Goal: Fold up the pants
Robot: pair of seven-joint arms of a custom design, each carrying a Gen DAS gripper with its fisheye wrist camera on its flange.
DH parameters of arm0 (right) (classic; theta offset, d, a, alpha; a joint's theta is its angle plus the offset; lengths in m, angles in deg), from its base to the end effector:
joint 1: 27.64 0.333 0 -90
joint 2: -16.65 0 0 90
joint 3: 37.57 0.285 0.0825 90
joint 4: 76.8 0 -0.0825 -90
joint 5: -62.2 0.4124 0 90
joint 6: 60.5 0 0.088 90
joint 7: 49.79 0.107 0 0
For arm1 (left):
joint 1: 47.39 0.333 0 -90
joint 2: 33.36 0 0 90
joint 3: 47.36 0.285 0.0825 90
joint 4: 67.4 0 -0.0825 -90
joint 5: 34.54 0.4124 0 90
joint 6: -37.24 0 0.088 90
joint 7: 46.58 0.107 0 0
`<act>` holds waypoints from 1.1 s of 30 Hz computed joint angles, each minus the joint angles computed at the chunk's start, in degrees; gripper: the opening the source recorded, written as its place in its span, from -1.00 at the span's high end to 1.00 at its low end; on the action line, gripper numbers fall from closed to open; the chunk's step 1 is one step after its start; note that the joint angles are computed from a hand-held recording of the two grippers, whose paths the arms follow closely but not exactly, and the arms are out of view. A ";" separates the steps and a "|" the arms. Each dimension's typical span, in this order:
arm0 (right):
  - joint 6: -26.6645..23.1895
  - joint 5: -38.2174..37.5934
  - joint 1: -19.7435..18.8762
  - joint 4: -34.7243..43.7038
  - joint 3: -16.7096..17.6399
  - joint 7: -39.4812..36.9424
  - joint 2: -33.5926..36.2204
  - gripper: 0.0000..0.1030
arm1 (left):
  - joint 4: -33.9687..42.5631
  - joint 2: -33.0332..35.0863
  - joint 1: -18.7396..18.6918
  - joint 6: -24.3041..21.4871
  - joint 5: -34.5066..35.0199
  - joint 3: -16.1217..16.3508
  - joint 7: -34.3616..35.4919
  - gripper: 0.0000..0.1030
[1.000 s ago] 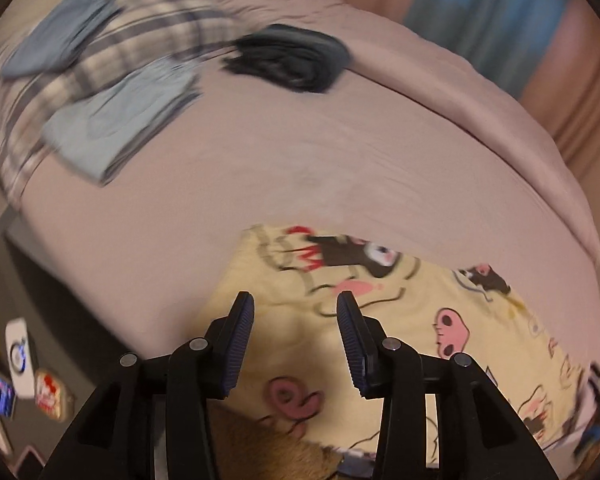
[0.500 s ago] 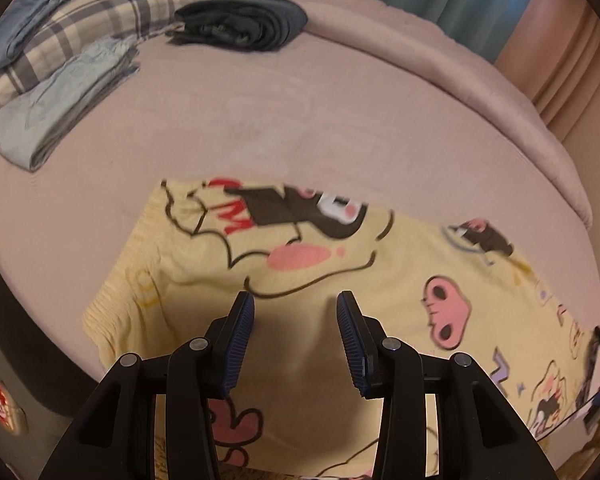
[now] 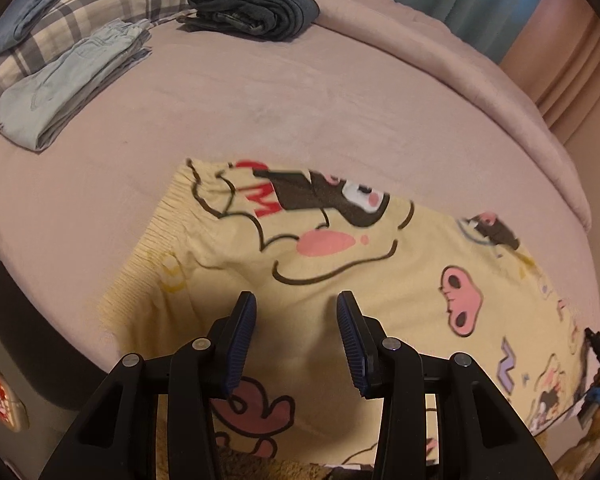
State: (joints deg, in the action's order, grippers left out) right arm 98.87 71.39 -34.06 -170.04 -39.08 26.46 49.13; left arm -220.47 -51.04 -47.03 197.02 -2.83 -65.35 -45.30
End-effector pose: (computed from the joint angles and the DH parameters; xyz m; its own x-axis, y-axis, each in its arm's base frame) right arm 0.7302 -0.1061 0.3148 -0.0284 -0.9994 0.0175 -0.8295 0.0138 -0.5584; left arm 0.4335 -0.1549 0.3193 0.6165 -0.7481 0.2455 -0.6124 -0.6516 -0.4476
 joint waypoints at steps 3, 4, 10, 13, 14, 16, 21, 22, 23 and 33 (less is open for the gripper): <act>-2.53 1.20 -0.80 -0.67 1.64 -1.74 -2.79 0.05 | -3.21 -5.36 0.83 1.50 -0.27 0.85 -0.18 0.19; -2.48 2.78 -1.44 -2.13 3.18 -3.90 -4.76 -0.06 | -4.03 -6.58 1.56 2.05 -0.45 0.78 -0.04 0.19; -7.29 16.59 -2.24 -7.37 11.40 -19.96 -12.81 -0.16 | -6.26 -10.49 6.10 0.49 -2.12 0.81 3.27 0.06; -17.59 23.81 -1.11 -4.96 15.02 -26.90 -12.33 -0.15 | -6.19 -7.52 6.17 3.50 -5.24 3.73 7.98 0.06; -22.33 25.08 -0.06 -2.79 15.90 -27.57 -10.76 -0.13 | -5.80 -5.83 5.77 4.58 -6.72 4.90 10.30 0.06; -27.35 25.02 2.73 -0.07 15.88 -26.57 -8.40 -0.13 | -5.04 -3.54 5.86 5.86 -8.55 5.58 13.55 0.06; -29.44 20.87 12.01 4.22 13.97 -24.87 -3.30 -0.09 | -3.15 1.96 6.18 9.41 -11.87 6.79 19.62 0.05; -30.85 19.92 13.60 6.41 13.22 -23.79 -1.41 -0.06 | -2.85 2.69 6.24 10.09 -12.68 7.10 20.54 0.05; -32.36 19.42 14.31 8.34 12.63 -23.34 -0.06 0.00 | -3.09 3.05 6.72 11.37 -13.04 6.84 20.42 0.05; -30.90 15.54 17.67 8.73 11.45 -25.63 2.24 0.82 | -4.56 1.09 24.68 17.39 1.34 -11.11 4.27 0.47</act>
